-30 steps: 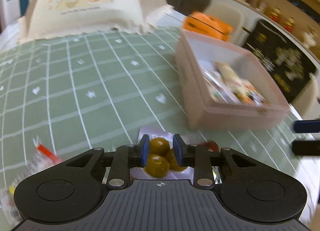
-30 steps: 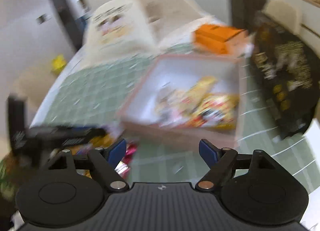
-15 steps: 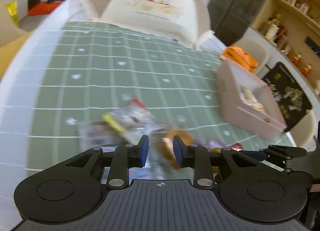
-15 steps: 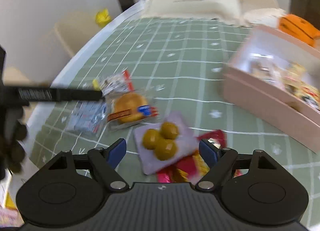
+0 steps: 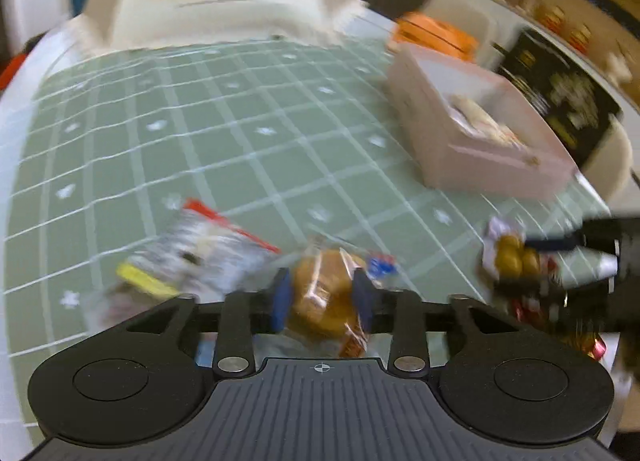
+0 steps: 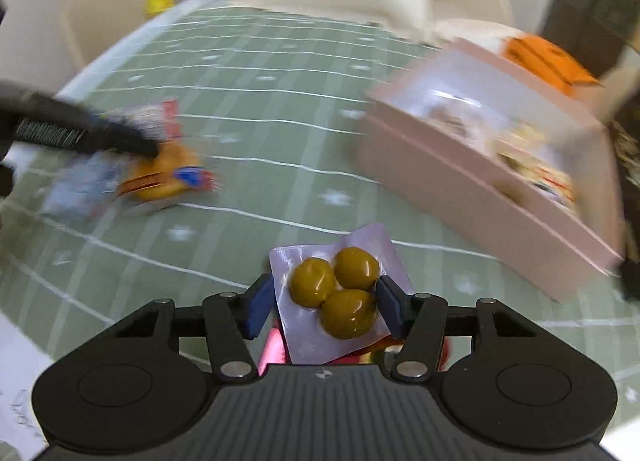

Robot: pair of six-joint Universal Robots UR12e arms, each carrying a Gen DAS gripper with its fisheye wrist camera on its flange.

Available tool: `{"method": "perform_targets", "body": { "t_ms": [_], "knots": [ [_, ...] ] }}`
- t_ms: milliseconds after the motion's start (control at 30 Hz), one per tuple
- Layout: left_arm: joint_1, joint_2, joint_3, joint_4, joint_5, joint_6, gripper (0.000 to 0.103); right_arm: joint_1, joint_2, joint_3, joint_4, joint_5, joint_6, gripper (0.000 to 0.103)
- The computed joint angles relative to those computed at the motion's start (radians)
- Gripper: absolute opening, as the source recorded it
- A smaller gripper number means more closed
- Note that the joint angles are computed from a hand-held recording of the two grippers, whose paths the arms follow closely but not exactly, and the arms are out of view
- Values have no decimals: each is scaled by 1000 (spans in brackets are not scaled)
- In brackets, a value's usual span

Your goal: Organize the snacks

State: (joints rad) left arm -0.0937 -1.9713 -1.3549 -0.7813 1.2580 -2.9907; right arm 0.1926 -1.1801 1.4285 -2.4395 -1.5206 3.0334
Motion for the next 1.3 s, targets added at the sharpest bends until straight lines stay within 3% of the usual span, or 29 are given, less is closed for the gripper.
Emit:
{"method": "perform_targets", "body": {
  "t_ms": [33,200,267,367,500,567,633,733,767,800,1000,1100,1300],
  "knots": [
    [-7,2,-1,-19,-6,39,57,-7,-7,9,-1,-8,19,56],
    [-49,9,-10,-62,39,216,66,-40,-44,58,11,36,92,59],
    [-54,4,-2,-60,54,190,67,-42,-54,77,-5,30,101,63],
    [-54,-16,25,-62,44,91,67,-41,-52,78,-11,24,120,72],
    [-60,-24,37,-64,59,91,67,-35,-35,60,-15,6,151,76],
    [-57,-20,39,-83,51,108,66,-26,-30,47,-1,-24,139,55],
    [-53,-14,37,-104,34,103,63,-16,-32,32,23,-51,91,53],
    [-50,-17,49,-131,14,76,63,-26,-57,38,33,5,87,51],
    [-50,-21,56,-138,9,66,63,-34,-68,44,26,30,98,32],
    [-50,-26,64,-143,2,51,63,-40,-78,51,16,52,106,24],
    [-61,-44,92,-162,8,56,65,-56,-112,73,-1,43,136,19],
    [-62,-42,88,-155,8,66,62,-66,-126,91,-1,53,160,12],
    [-56,-12,37,-132,-61,68,61,-81,-152,130,1,75,162,8]
  ]
}}
